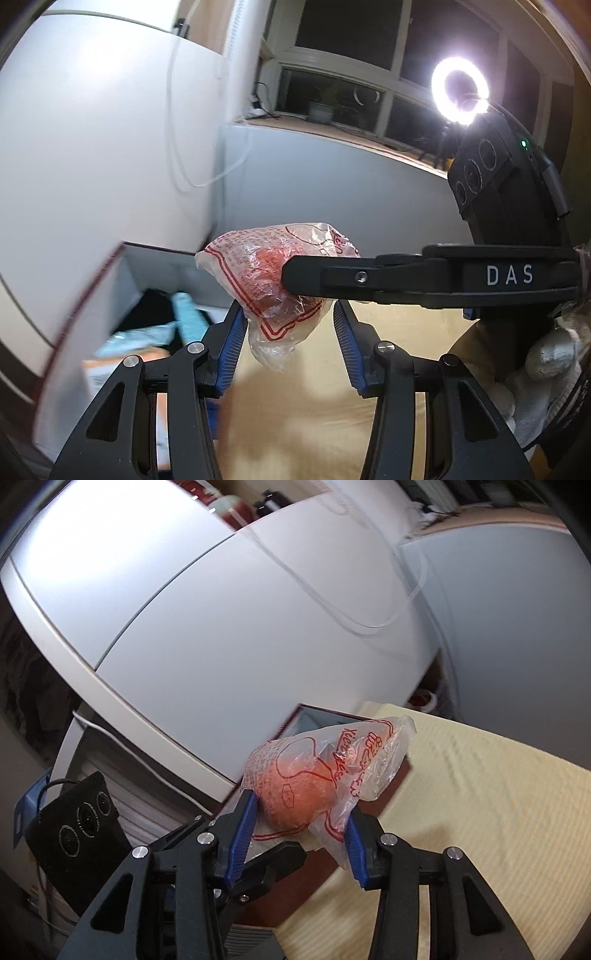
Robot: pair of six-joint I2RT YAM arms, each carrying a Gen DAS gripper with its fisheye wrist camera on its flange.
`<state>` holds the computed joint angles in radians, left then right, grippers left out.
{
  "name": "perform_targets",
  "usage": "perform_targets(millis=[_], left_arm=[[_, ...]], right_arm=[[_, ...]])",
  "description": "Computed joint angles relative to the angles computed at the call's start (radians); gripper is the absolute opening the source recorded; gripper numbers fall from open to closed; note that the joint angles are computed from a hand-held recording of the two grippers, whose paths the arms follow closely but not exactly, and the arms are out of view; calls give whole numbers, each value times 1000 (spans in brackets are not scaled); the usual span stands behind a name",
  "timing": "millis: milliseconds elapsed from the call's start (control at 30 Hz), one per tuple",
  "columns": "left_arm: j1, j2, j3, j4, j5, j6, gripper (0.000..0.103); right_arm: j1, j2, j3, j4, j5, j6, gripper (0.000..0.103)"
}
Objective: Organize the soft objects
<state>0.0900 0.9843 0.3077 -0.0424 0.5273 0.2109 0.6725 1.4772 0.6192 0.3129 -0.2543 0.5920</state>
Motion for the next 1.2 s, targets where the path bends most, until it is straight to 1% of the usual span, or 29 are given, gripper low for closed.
perform_targets(millis=[100, 233, 300, 467, 567, 667, 767, 800, 867, 900, 1200], left_arm=[[87, 61, 29, -9, 30, 72, 47], [174, 212, 96, -7, 60, 127, 47], [198, 278, 125, 4, 65, 139, 47], [227, 334, 147, 13, 64, 158, 47], [237, 373, 160, 41, 54, 153, 47], [259, 386, 171, 42, 62, 155, 47], [271, 396, 174, 60, 44, 157, 47], [276, 401, 178, 64, 40, 156, 47], [298, 411, 190, 54, 50, 156, 47], [307, 409, 193, 48, 55, 157, 47], [373, 395, 206, 5, 84, 185, 47]], right_arm=[[26, 79, 73, 7, 1, 10, 41], [54, 179, 186, -32, 7, 2, 41], [62, 228, 244, -56, 12, -5, 41], [75, 317, 339, -83, 16, 0, 41], [86, 356, 387, -107, 28, -5, 41], [88, 362, 394, -110, 35, -6, 41], [87, 352, 392, -114, 55, -4, 41], [85, 347, 390, -116, 62, 0, 43], [77, 336, 381, -113, 62, 15, 49], [75, 331, 376, -108, 63, 20, 50], [73, 289, 338, -129, 109, 16, 52]])
